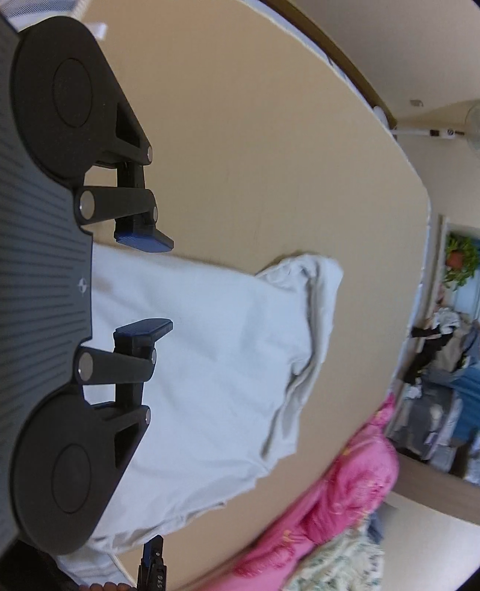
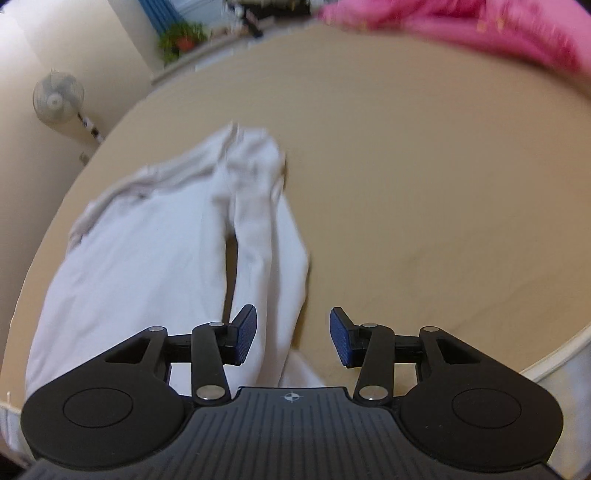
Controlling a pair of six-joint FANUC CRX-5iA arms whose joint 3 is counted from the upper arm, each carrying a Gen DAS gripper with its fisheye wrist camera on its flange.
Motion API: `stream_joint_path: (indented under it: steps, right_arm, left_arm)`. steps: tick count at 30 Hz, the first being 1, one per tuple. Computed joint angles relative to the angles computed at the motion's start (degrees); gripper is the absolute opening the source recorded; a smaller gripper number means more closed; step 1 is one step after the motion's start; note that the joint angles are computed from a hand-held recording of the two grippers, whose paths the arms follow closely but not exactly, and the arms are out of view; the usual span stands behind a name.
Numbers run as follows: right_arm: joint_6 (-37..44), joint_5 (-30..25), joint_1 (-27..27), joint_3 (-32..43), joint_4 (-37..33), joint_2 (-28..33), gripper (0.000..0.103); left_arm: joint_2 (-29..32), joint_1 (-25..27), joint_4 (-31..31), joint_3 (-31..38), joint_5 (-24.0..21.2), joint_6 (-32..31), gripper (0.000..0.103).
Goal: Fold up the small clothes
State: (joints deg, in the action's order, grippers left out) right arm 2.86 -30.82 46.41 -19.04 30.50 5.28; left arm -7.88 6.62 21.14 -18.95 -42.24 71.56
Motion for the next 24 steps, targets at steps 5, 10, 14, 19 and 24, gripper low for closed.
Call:
stream_joint_path:
  steps: [5, 10, 14, 19, 24]
  right_arm:
    - [13.88, -0.79, 0.71, 6.17, -5.61, 4.98, 0.053]
    - [22.17, -6.16, 0.45, 10.05, -5.83, 6.60, 0.007]
    - [28.07, -15.19, -0.67, 9.86, 6.25, 4.61, 0.007]
    - [20.71, -32.06, -7.43, 9.76, 34.36, 8.14, 0.015]
    - [8.19, -38.29, -10.12, 10.63, 35.10, 10.95, 0.038]
  left_arm:
    - [6.03, -4.69, -7.18, 5.99, 0.47, 7.80, 0.046]
    - [9.29, -6.94, -13.74, 10.17, -0.90, 14.82, 0.046]
    - [10.91, -7.06, -16.26, 12.54, -1.92, 18.42, 0.046]
    - [12.19, -7.21, -16.66, 13.87, -2.36, 19.36, 0.046]
    - [12.86, -7.61, -15.43, 13.96, -2.43, 17.22, 0.046]
